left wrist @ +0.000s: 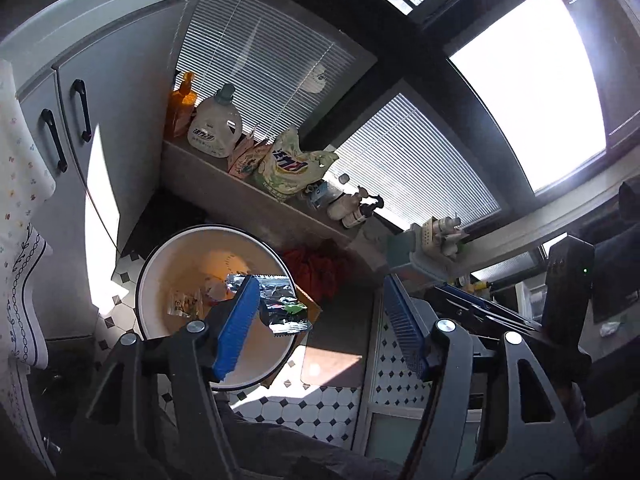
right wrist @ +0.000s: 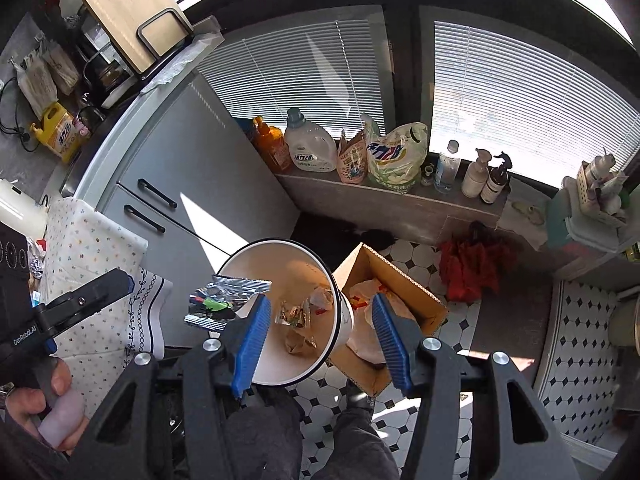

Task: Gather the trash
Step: 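Carry both grippers to the bin and open them to drop the trash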

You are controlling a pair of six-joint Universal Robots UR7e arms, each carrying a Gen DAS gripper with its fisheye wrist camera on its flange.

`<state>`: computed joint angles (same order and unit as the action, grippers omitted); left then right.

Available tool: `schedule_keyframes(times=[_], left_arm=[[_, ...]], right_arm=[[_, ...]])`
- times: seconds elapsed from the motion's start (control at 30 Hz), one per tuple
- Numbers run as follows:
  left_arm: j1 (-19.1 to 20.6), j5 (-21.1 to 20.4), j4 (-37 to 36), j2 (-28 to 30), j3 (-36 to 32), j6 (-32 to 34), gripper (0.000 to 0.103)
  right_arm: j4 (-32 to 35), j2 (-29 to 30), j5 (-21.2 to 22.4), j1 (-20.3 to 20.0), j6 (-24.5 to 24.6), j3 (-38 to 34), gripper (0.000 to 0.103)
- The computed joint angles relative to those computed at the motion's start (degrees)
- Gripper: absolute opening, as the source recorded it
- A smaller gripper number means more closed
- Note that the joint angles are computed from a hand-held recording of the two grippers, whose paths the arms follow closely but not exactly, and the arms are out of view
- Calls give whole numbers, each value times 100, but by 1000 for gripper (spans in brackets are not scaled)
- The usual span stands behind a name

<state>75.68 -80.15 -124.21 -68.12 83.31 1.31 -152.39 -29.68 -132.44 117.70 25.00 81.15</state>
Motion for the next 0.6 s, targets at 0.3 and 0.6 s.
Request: schedule_keyframes(times=[0.3,0.6], left_arm=[[5,800,-231,-227,-178,-176,88],[100,1669,-671,-863,-86,-389,97]], right_arm=[[-36,353,171,131,-394,-528,72],[427,1432,586,419,-1271,-2332,91]])
